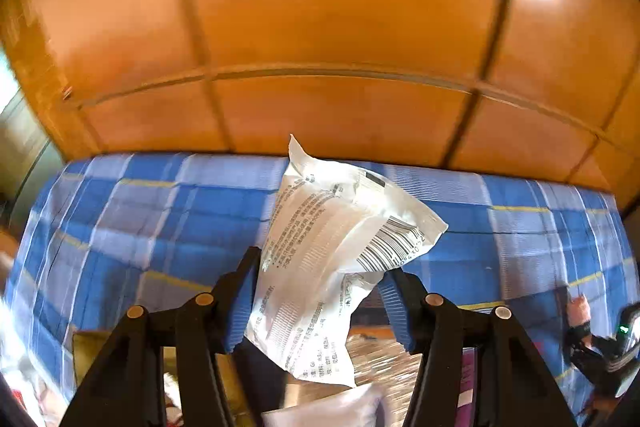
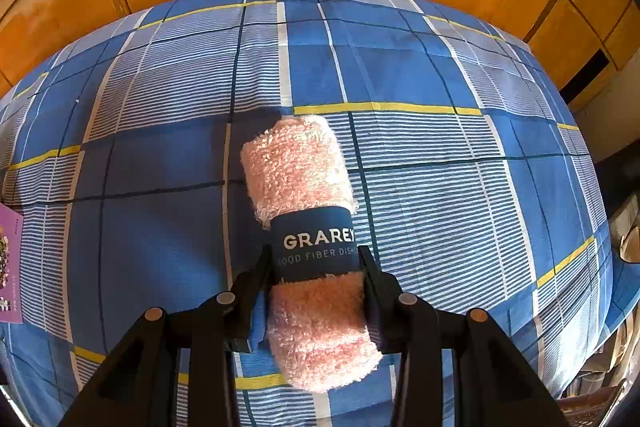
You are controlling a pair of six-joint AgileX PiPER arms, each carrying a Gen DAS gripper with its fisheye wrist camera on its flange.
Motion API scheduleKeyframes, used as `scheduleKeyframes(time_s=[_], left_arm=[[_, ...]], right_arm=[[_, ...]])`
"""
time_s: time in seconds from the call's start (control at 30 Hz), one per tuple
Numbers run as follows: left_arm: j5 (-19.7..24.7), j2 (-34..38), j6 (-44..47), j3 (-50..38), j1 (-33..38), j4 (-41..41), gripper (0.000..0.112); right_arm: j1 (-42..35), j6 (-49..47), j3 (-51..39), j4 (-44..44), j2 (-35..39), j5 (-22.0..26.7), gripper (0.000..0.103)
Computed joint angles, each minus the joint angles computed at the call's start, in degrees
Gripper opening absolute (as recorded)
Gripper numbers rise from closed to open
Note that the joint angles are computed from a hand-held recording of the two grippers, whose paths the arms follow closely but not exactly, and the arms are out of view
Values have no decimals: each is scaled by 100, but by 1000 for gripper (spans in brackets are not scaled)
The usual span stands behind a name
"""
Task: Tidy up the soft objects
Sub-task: 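Carry white plastic bag into gold tray and open left tool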
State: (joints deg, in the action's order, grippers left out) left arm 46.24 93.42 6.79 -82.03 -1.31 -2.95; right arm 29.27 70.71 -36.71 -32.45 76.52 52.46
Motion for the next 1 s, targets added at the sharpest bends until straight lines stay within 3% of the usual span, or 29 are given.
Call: scheduleKeyframes(time_s=[0.27,0.47,0.67,0.83,0.93,1.0], left_arm=[[-257,-792,2195,1113,2041,-1838,58],[454,-970,4002,1814,4073,-3380,58],[858,-653,5128,2014,5798,-3890,58],[1060,-57,5258,1793,6547,-3911,58],[1407,230,5119,1662,6647,-3956,58],[1354,164,5248,1842,6557,-4022,58]], right_arm=[[387,263,-76,-222,173,272,37],[467,266,-44,-368,177,402,37],[607,376,-72,-522,304,529,37],[604,361,-110,-767,520,578,36],[621,388,-126,-861,608,615,36],[607,404,-131,-873,620,621,36]])
